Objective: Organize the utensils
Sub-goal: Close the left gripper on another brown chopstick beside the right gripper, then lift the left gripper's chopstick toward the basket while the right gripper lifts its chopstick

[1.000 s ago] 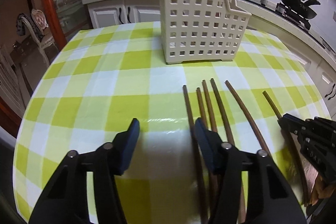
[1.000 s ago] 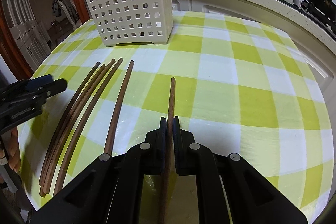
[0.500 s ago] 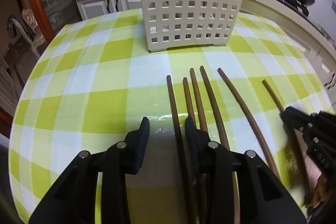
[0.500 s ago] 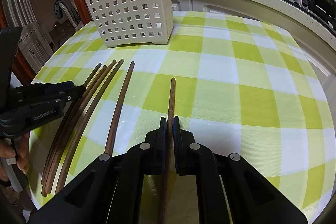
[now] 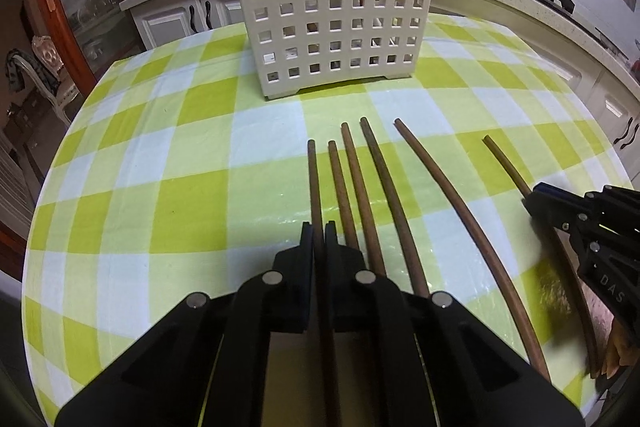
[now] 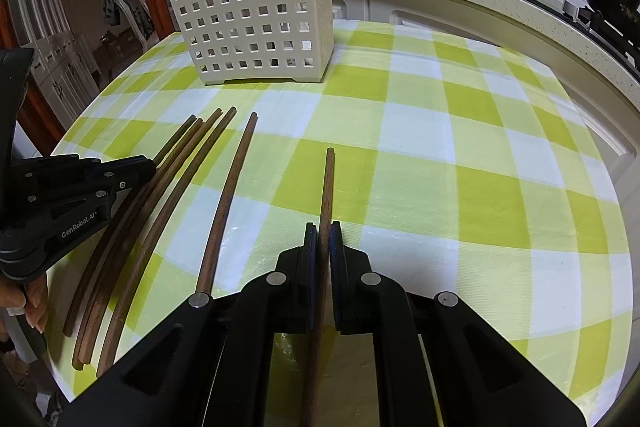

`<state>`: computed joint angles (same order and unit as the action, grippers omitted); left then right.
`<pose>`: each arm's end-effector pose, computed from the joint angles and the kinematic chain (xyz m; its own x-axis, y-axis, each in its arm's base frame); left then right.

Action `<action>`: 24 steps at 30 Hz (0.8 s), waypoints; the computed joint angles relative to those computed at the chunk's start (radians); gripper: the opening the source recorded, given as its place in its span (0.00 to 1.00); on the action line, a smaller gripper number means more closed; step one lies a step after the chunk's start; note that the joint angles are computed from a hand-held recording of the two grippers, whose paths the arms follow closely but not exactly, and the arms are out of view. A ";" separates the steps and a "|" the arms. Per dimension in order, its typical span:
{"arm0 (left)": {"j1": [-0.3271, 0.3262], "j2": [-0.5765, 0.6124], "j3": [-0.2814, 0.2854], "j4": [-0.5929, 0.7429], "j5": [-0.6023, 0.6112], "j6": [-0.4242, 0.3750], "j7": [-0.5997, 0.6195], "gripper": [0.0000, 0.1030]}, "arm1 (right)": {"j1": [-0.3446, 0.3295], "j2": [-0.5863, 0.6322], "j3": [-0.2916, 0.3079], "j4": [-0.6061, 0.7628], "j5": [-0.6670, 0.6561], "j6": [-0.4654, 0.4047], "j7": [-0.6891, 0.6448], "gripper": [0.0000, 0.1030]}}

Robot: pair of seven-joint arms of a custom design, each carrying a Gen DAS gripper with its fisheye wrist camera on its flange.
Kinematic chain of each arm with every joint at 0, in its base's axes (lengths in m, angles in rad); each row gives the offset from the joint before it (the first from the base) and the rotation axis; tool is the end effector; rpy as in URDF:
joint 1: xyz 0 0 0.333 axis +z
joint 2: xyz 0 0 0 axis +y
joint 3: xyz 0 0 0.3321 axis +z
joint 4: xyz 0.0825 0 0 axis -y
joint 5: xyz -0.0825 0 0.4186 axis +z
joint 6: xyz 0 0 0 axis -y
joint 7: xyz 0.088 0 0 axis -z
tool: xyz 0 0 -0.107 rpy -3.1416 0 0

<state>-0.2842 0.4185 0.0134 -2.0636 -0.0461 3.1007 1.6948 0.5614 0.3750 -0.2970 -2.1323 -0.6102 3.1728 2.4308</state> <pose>0.6423 -0.1749 0.2865 -0.3299 -0.9427 -0.0491 -0.7605 0.2962 -0.5779 0.5968 0.2239 0.2881 0.0998 -0.9930 -0.0633 -0.7797 -0.0385 -0.6250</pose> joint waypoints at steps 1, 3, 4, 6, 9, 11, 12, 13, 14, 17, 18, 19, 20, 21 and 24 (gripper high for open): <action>0.001 -0.001 -0.001 -0.002 0.000 0.001 0.001 0.06 | 0.003 0.000 -0.003 0.000 -0.001 -0.001 0.000 0.07; 0.008 -0.003 -0.008 -0.006 -0.003 0.004 0.004 0.06 | 0.005 0.001 -0.005 0.002 -0.003 -0.003 0.000 0.07; 0.013 -0.004 -0.014 -0.008 -0.006 0.006 0.008 0.06 | 0.005 0.001 -0.005 0.003 -0.003 -0.004 0.001 0.07; 0.033 -0.009 -0.036 -0.016 -0.017 0.010 0.020 0.05 | 0.002 0.002 -0.002 0.003 -0.002 -0.001 0.002 0.07; 0.046 -0.016 -0.049 -0.025 -0.032 0.016 0.031 0.05 | 0.000 0.003 0.001 0.004 0.002 0.000 0.001 0.07; 0.058 -0.024 -0.062 -0.034 -0.044 0.025 0.041 0.05 | -0.019 0.001 0.021 0.002 0.012 0.002 -0.008 0.07; 0.069 -0.030 -0.072 -0.040 -0.051 0.031 0.048 0.05 | -0.020 0.000 0.022 0.001 0.015 0.007 -0.010 0.07; 0.074 -0.037 -0.077 -0.047 -0.057 0.039 0.055 0.06 | -0.011 -0.001 0.012 -0.001 0.015 0.012 -0.008 0.07; 0.072 -0.045 -0.075 -0.055 -0.060 0.049 0.058 0.06 | 0.014 -0.002 -0.014 -0.003 0.010 0.022 0.000 0.07; 0.091 -0.065 -0.093 -0.073 -0.080 0.071 0.076 0.05 | 0.091 -0.008 -0.092 -0.011 0.005 0.046 0.016 0.07; 0.097 -0.070 -0.101 -0.077 -0.088 0.076 0.082 0.05 | 0.114 -0.011 -0.116 -0.014 0.007 0.053 0.018 0.07; 0.107 -0.077 -0.112 -0.084 -0.097 0.083 0.089 0.06 | 0.144 -0.013 -0.145 -0.017 0.008 0.059 0.020 0.07; 0.130 -0.087 -0.134 -0.094 -0.109 0.094 0.101 0.05 | 0.174 -0.016 -0.175 -0.020 0.011 0.064 0.021 0.07; 0.141 -0.092 -0.146 -0.099 -0.118 0.100 0.109 0.05 | 0.200 -0.018 -0.200 -0.023 0.016 0.069 0.020 0.07; 0.215 -0.115 -0.224 -0.125 -0.152 0.128 0.145 0.06 | 0.302 -0.021 -0.303 -0.037 0.039 0.090 0.017 0.07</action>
<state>-0.0694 0.3033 -0.2109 -2.1889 -0.1983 3.2285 1.8399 0.8636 0.3541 -0.5998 -2.1695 -0.5716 3.2626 2.4475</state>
